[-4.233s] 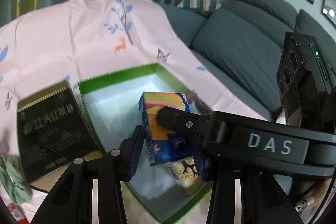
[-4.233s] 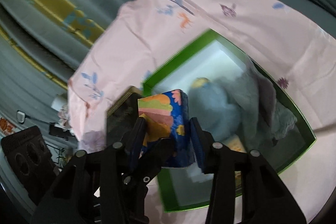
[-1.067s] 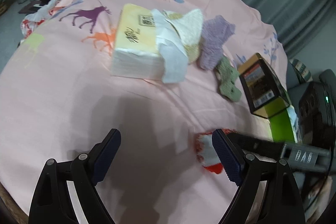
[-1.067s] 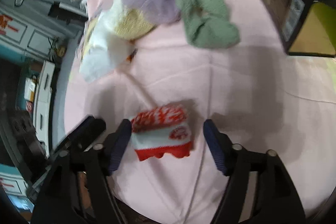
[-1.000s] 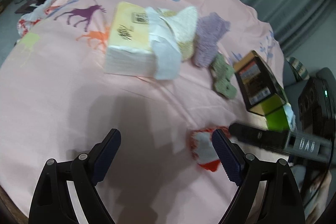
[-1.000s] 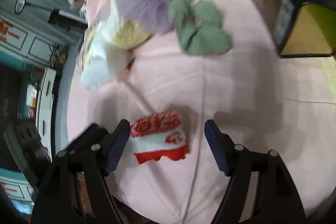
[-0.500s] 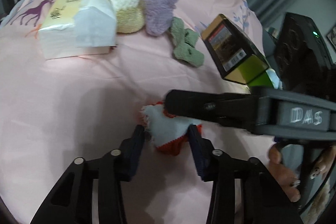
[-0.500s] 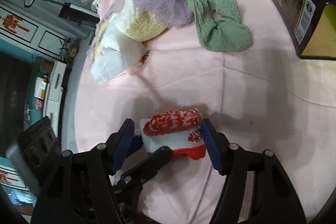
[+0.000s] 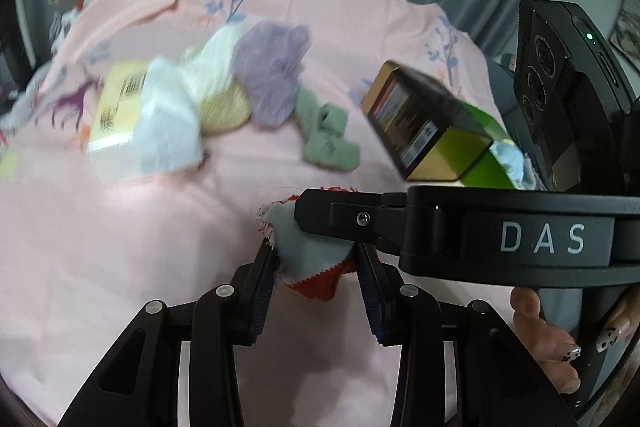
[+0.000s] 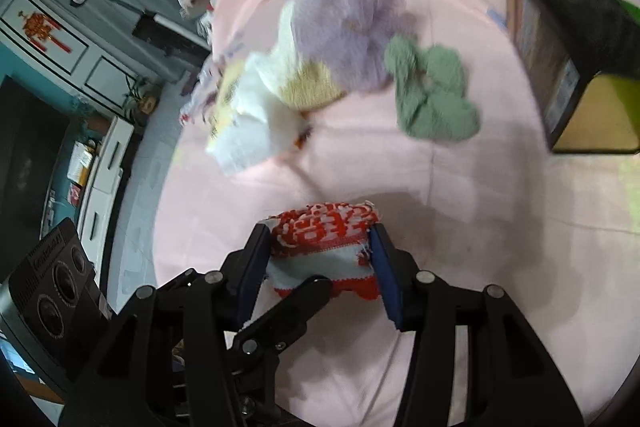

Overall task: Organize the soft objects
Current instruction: 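Carry the red-and-white knit item with the right gripper into the green box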

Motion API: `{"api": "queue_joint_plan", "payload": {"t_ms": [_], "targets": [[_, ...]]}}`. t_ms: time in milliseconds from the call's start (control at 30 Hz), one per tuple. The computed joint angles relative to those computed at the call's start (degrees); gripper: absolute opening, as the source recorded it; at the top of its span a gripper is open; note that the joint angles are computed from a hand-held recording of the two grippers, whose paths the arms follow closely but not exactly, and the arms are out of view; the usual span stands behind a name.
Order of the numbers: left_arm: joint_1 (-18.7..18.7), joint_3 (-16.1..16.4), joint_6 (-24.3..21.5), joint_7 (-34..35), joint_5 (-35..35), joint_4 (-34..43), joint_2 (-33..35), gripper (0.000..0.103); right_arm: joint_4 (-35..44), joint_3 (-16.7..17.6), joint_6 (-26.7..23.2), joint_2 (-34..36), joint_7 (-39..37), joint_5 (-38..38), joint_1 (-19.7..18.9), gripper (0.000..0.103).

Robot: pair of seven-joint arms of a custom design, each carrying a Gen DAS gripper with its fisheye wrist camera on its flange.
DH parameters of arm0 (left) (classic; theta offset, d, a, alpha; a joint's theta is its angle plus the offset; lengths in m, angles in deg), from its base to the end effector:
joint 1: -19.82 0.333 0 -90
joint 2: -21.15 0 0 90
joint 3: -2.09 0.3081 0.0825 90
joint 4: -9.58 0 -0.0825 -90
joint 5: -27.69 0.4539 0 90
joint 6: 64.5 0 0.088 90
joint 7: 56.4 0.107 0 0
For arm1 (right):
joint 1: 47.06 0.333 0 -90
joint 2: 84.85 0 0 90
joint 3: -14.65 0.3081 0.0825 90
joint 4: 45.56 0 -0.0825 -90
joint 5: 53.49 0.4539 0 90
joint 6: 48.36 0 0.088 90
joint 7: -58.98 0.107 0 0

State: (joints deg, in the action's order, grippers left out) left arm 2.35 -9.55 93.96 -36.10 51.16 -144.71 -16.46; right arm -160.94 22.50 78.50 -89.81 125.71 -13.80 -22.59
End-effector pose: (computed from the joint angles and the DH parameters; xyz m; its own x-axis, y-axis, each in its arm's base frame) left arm 0.3928 -0.2354 0.4653 0.2231 -0.9115 0.3456 -0.6719 -0.4006 -0.6229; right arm 0.5180 0.3544 0.4946 0.5924 -0.6477 -0.4792 -0.8053 -0.4575 -0.3772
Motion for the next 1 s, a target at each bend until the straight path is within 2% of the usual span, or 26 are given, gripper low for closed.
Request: {"api": "queue_joint_plan", "payload": {"t_ms": [200, 367, 533, 700, 800, 867, 1000], "targets": [[2.83, -3.63, -0.90, 0.16, 5.13, 7.90, 4.71, 0.040, -2.88, -1.45, 5.11, -4.76, -3.76, 3.40, -0.94, 0.050], [4.79, -6.04, -0.15, 0.68, 10.88, 17.16, 11.99, 0.040, -3.40, -3.29, 9.51, -6.55, -4.11, 6.72, -2.67, 0.050], [3.79, -5.85, 3.55, 3.59, 13.33, 26.12, 20.84, 0.040, -4.60, -5.62, 13.27, -8.42, -5.66, 9.51, -4.98, 0.051], [2.23, -6.48, 4.26, 5.80, 16.35, 36.28, 31.28, 0.040, -5.12, -7.11, 16.32, -8.46, -3.40, 10.00, -7.92, 0.052], [-0.11, -5.35, 5.81, 12.48, 10.27, 41.38, 37.16, 0.040, -5.26, -7.73, 17.48, -7.85, 0.11, 9.44, -9.71, 0.052], [-0.96, -5.39, 6.99, 18.82, 3.84, 44.37, 40.65, 0.040, -5.37, -8.11, 18.13, -7.46, 1.99, 9.29, -10.74, 0.052], [0.44, -8.58, 8.32, 34.40, -11.42, 50.03, 47.25, 0.040, -6.13, -8.49, 20.25, -7.17, 6.00, 8.13, -12.63, 0.052]]}}
